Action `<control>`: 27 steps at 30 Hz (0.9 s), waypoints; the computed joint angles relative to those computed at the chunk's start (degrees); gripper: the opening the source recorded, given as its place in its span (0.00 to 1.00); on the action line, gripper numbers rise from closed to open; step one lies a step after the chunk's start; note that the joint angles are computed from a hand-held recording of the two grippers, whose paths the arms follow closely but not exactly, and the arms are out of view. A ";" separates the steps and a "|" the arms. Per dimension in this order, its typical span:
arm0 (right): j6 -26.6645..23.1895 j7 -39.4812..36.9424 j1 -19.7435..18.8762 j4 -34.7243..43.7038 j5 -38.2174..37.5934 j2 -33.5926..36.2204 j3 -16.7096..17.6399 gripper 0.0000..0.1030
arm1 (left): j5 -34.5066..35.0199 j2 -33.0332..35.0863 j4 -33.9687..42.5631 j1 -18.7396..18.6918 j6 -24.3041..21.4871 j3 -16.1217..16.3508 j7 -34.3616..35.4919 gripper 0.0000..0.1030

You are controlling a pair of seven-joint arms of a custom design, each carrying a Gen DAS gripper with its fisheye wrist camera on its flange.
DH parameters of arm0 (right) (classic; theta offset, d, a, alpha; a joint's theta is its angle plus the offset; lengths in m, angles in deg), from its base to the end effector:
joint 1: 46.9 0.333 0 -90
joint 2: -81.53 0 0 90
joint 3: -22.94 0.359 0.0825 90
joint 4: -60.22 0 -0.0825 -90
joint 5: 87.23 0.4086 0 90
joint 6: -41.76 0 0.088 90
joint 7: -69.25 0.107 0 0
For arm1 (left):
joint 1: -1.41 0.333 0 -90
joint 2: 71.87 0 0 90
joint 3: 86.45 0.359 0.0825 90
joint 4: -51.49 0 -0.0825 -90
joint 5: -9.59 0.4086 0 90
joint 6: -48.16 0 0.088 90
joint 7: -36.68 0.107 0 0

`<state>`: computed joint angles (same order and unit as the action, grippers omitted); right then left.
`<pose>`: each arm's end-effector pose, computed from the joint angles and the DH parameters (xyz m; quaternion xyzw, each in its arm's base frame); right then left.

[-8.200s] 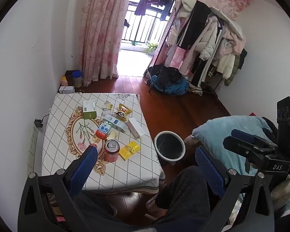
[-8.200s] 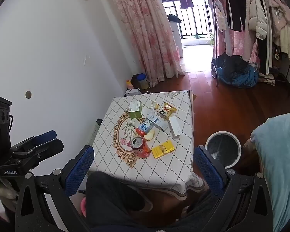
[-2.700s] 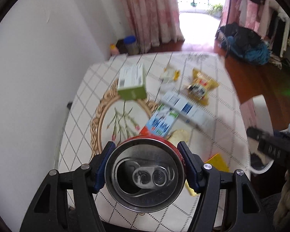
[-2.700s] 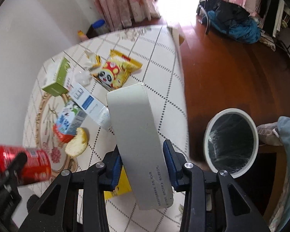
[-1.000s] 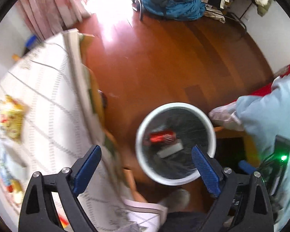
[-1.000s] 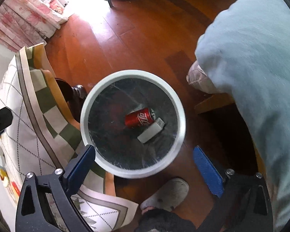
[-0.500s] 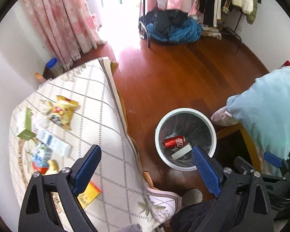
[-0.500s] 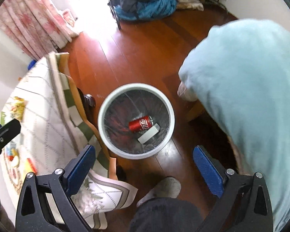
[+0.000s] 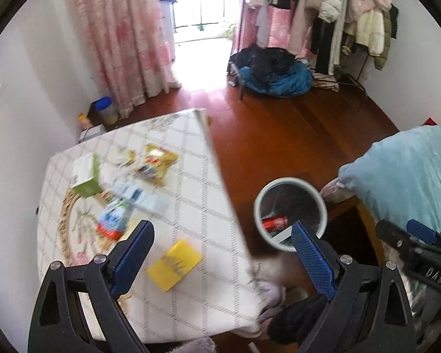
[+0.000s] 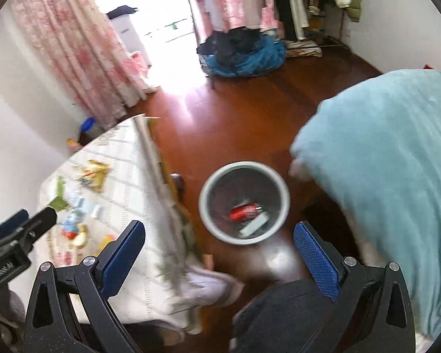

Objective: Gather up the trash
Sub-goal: 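Move the left gripper back to the table over the yellow box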

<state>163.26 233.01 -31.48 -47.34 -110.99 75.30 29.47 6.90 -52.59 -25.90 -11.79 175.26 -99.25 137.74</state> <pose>0.5439 0.2031 0.6329 -0.3866 0.8845 -0.1889 0.1801 0.6775 -0.2974 0.6365 -0.4505 0.8504 -0.2447 0.1180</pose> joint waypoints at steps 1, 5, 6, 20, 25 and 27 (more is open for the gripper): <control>1.03 -0.17 0.29 0.59 0.71 0.82 0.16 0.99 | 0.78 -0.20 -0.87 0.42 0.00 0.65 0.15 0.93; 6.14 -2.26 1.65 2.08 5.92 5.93 -0.18 0.99 | 5.60 1.07 -3.74 1.33 -0.12 2.71 0.78 0.93; 6.74 -2.78 2.02 2.73 7.30 7.74 -0.32 0.99 | 6.64 1.74 -4.13 1.51 -0.34 2.96 1.22 0.93; 6.08 -9.25 4.31 8.10 18.68 22.41 -3.63 0.99 | 12.52 20.45 11.74 -1.48 -15.10 3.15 16.15 0.87; 4.81 -10.65 3.92 8.63 19.21 22.73 -4.24 0.99 | 7.97 22.23 14.67 -0.10 -18.67 2.48 16.19 0.62; 4.28 -11.08 3.88 9.40 19.05 23.12 -4.36 0.99 | 7.39 20.65 11.93 0.27 -16.83 2.77 14.87 0.61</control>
